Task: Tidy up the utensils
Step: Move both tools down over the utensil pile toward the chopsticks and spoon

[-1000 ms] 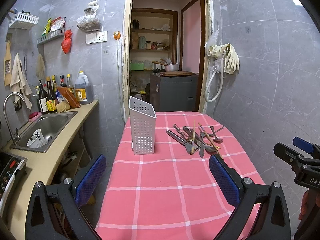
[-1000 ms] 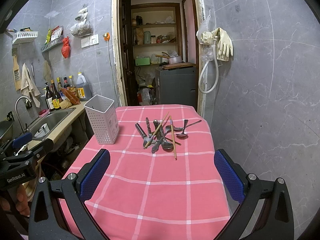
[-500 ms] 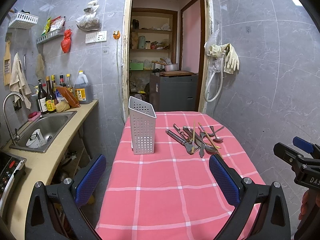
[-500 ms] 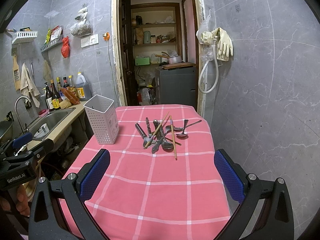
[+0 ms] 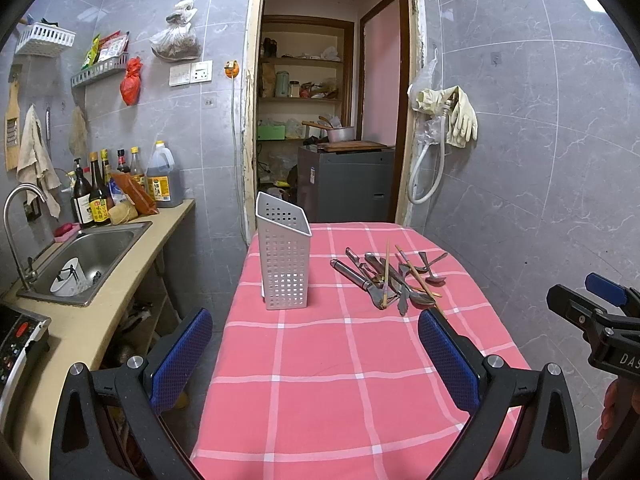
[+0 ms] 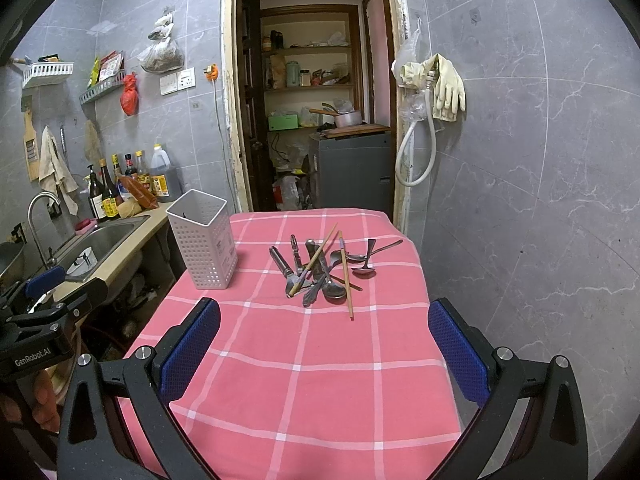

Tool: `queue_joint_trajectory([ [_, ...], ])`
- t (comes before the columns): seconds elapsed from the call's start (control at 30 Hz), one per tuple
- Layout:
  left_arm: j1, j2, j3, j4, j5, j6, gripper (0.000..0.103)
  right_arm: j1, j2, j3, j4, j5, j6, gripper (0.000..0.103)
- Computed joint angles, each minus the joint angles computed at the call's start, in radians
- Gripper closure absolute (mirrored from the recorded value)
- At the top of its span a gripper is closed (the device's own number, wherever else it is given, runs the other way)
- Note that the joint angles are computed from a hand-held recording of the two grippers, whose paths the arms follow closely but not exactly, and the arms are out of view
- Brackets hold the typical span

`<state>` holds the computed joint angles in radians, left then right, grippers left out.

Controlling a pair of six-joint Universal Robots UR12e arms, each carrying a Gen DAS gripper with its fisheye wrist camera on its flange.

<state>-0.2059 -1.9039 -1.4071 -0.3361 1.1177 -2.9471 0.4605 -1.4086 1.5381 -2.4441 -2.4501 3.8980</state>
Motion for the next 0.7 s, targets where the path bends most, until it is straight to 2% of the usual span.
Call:
queue_joint_trajectory([
  [0.23, 0.000, 0.000, 0.000, -0.001, -0.001, 0.002, 0.000, -0.005, 0.000, 0.005, -0.014, -0.004, -0.008, 0.001],
  [0.4, -0.010, -0.011, 0.003, 0.011, -0.004, 0.001, 0.000, -0.016, 0.013, 0.004, -0.063, -0.025, -0.044, 0.001],
  [0.7, -0.024, -0.074, 0.093, 0.034, -0.039, 0.000, 0.000, -0.020, 0.018, -0.023, -0.112, -0.066, -0.125, 0.001],
])
